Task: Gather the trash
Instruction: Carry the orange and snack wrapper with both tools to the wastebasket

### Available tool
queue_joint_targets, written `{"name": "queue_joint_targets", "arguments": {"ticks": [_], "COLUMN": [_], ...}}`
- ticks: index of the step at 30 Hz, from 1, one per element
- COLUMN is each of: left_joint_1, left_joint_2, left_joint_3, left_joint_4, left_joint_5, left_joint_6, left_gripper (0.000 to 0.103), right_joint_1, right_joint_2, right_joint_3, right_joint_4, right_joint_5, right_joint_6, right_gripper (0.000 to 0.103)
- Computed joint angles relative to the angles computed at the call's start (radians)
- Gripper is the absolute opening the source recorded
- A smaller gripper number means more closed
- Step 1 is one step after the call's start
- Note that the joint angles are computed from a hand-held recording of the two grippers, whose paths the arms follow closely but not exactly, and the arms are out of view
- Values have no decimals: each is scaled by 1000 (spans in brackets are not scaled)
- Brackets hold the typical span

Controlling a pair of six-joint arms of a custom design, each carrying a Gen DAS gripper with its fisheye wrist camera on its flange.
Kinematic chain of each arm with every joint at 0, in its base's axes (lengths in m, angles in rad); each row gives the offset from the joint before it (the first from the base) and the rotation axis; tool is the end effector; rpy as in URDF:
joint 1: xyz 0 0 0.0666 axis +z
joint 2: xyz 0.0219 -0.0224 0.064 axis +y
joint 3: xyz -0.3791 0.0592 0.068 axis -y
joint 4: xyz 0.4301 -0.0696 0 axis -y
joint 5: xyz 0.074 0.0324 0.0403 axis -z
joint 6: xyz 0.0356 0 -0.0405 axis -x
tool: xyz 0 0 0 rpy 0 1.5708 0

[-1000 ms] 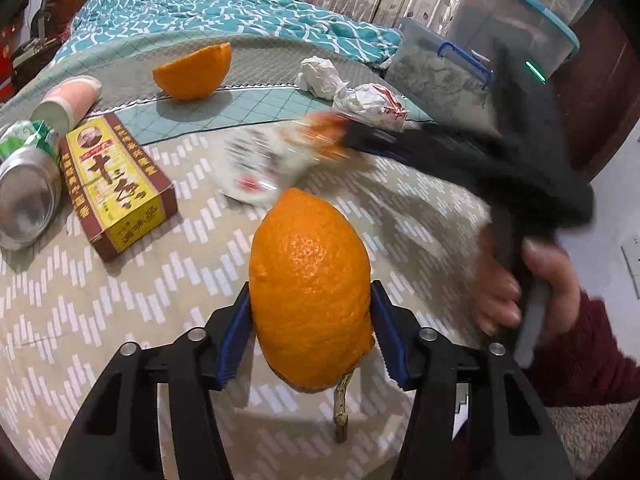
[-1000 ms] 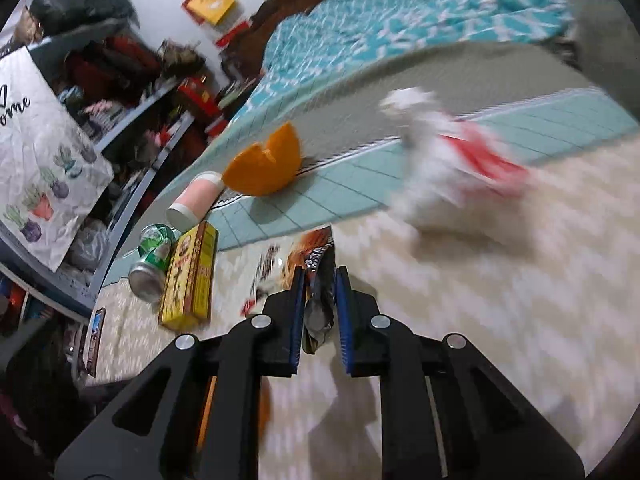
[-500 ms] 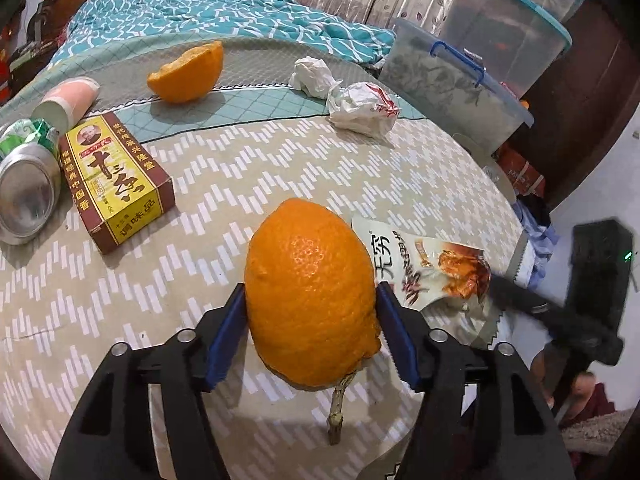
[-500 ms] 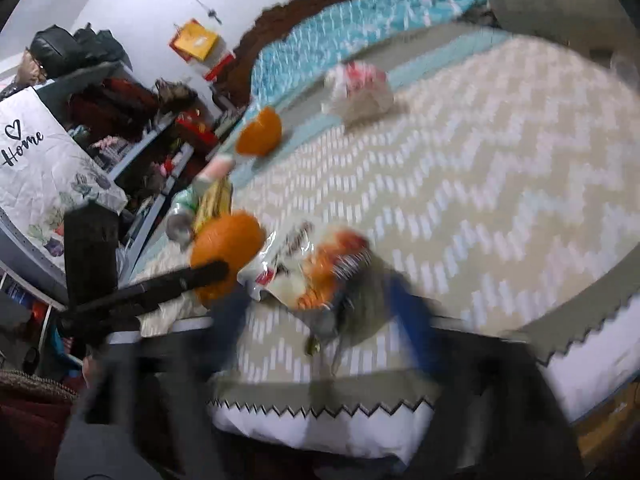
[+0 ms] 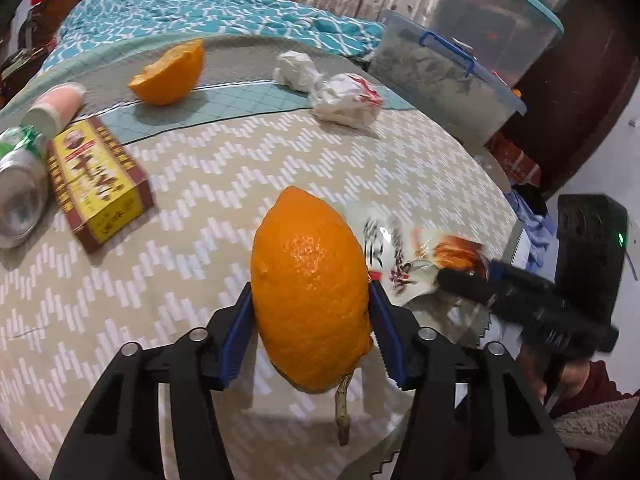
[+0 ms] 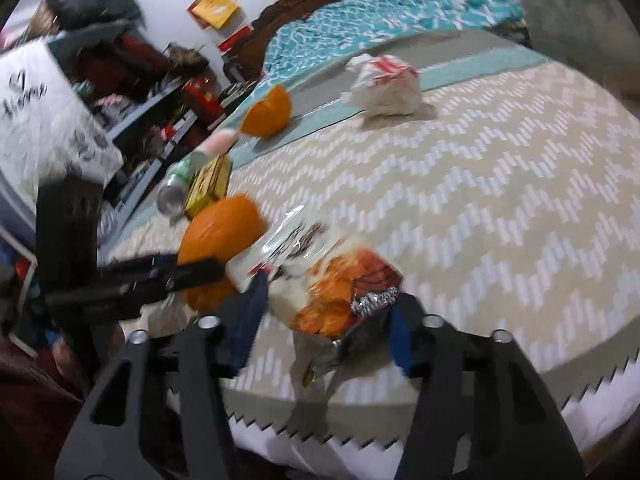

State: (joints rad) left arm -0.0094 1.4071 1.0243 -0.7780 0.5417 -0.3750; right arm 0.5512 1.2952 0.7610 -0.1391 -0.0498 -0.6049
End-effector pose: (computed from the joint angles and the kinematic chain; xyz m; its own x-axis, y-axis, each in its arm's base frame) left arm 0.4675 -0.0232 0.2591 -0.7751 0.3211 -0.5441 0.5346 0.7923 -0.2940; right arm 0.3740 0.2315 0.2264 -0.7533 0.2036 -0.6254 -0.1554 0.8688 0.4701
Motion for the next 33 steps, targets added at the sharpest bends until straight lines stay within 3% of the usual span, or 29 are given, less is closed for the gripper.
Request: {"name": "queue_joint_targets", "arguments": {"ticks": [1,4,12,18,22,26,33], "left_joint_1": [-12,-47,-155,-282,-387,-482,-606], "left_joint_2": [-3,4,109,232,338,458,683], "left_joint_3": [-2,7,133,307,480,667,985], "left_joint_4": [7,11,-71,-125,-174,-236,-317], "left_joint_5": [-10,-38,6,29,65,65,-17], "left_joint_6": [0,0,22,41,49,47,61], "left_gripper": [48,43,42,41,42,43,49], "right_joint_1": [1,15,-103,-276,-440,-604,-734], "right_joint_2": [-1,-25,-145,-266,-327,-309,-180], "right_joint_3": [-13,-23,-122,-190,-206,-182,-92], "right_joint_4": [35,23,59,55,30,-1,-24], "right_joint_5": [-40,43,156,216,211,154,99], "right_joint_6": [-19,-9,-78,-78,-76,-71,-61], "right_gripper": [27,17,17,17,17,17,19]}}
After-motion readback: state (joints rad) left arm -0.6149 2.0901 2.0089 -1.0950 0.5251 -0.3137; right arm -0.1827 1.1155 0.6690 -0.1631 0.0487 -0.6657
